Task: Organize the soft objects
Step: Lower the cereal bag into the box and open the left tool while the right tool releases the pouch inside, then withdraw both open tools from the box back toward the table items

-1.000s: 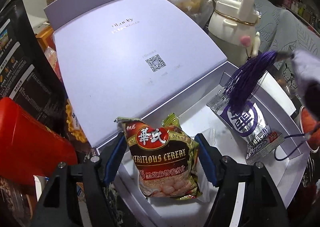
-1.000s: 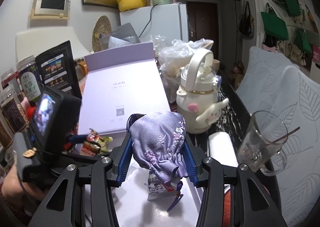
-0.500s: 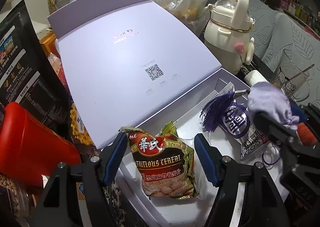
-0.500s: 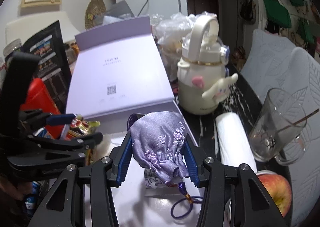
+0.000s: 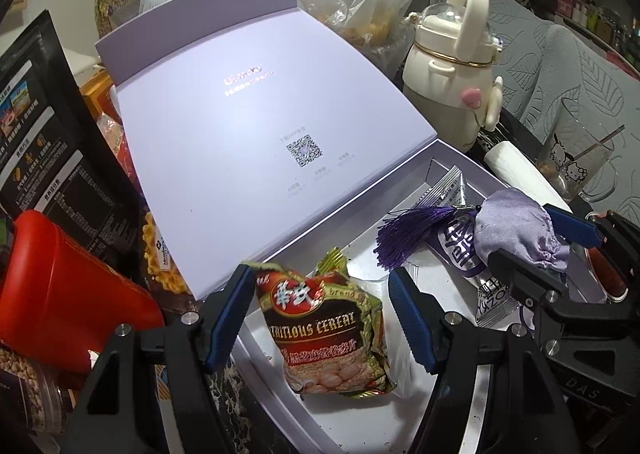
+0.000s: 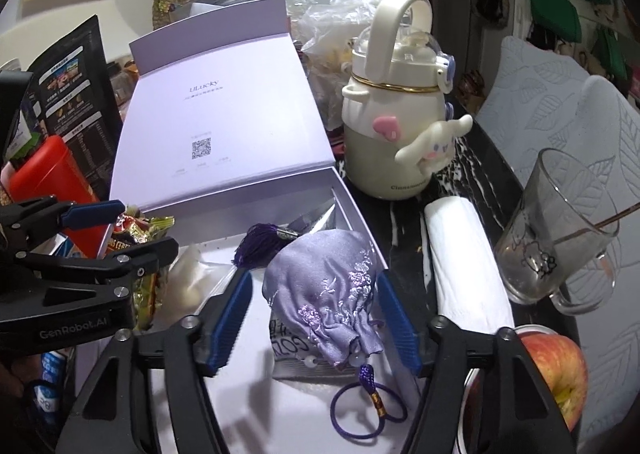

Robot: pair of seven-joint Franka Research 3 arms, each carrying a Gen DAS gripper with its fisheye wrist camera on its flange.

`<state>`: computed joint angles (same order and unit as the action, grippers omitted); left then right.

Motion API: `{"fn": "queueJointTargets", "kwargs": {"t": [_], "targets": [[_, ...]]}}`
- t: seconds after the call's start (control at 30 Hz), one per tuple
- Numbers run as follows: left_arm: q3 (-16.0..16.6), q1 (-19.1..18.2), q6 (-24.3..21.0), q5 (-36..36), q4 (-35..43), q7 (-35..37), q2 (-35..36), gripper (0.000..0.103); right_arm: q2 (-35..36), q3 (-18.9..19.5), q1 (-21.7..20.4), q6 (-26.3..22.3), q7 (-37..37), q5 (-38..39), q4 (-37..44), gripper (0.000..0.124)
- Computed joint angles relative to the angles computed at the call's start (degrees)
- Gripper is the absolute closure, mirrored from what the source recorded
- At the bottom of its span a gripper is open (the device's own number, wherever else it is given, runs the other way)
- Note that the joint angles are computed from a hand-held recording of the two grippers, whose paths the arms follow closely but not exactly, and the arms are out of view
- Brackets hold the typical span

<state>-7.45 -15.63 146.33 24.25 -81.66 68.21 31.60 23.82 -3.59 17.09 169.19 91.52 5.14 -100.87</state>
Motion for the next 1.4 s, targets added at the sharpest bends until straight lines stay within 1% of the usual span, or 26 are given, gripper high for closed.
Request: {"fn": "queueJointTargets", "kwargs": {"t": [0.27, 0.4, 0.53, 0.77, 0.87, 1.03, 1.13, 1.17, 1.23, 1.27, 1.4], "targets": [[-0.07, -0.24, 0.09, 0.03, -0.5, -0.37, -0.73, 0.034, -0.92, -2.11, 1.89, -0.23, 2.19, -2.85, -0.64, 0.056], [-0.28, -0.27, 0.48, -0.22, -1.06, -0.95, -1.44, 0.034, -2.22, -2.89, 2.64, 1.13, 3.93, -4.18, -2.14, 0.056], [0.04, -0.61, 1.33, 0.85, -3.25, -1.78, -3.43, 0.034, -3.74, -3.92, 3.63, 1.77, 6.16, -5.95, -3.51, 0.056], [-0.05, 0.02, 4.58, 2.56, -9.08, -3.94, -9.37, 0.034, -8.07, -5.74, 5.62, 3.89, 10.91, -10.63, -6.94, 0.056], [-0.15, 0.38, 5.93, 3.52, -11.92, -5.13, -12.27, 0.034, -10.77, -8.5, 8.11, 5.08, 15.73, -16.07, -9.05, 0.056], [-0.5, 0.77, 8.08, 5.54, -16.03, -7.28, -16.76, 0.034, -14.8, -11.04, 10.17, 6.25, 25.04, -26.95, -11.65, 0.056], [-0.83, 1.13, 9.74, 6.91, -18.61, -8.54, -19.48, 0.034, -17.45, -12.18, 10.91, 6.72, 31.97, -34.51, -13.11, 0.056], [-0.97, 1.26, 10.26, 7.31, -19.39, -8.98, -20.33, 0.034, -18.62, -12.94, 11.4, 6.85, 35.72, -38.62, -13.67, 0.055], [-1.29, 1.56, 11.43, 8.01, -21.25, -9.88, -22.35, 0.034, -20.25, -13.24, 11.36, 6.85, 41.63, -45.23, -14.33, 0.056], [-1.46, 1.75, 12.19, 8.35, -22.35, -10.26, -23.55, 0.034, -21.48, -13.35, 11.29, 6.67, 45.78, -49.77, -14.76, 0.056], [-2.2, 2.42, 13.82, 9.67, -25.6, -11.98, -27.11, 0.034, -25.16, -10.98, 8.83, 5.84, 54.47, -59.66, -16.41, 0.056]]}}
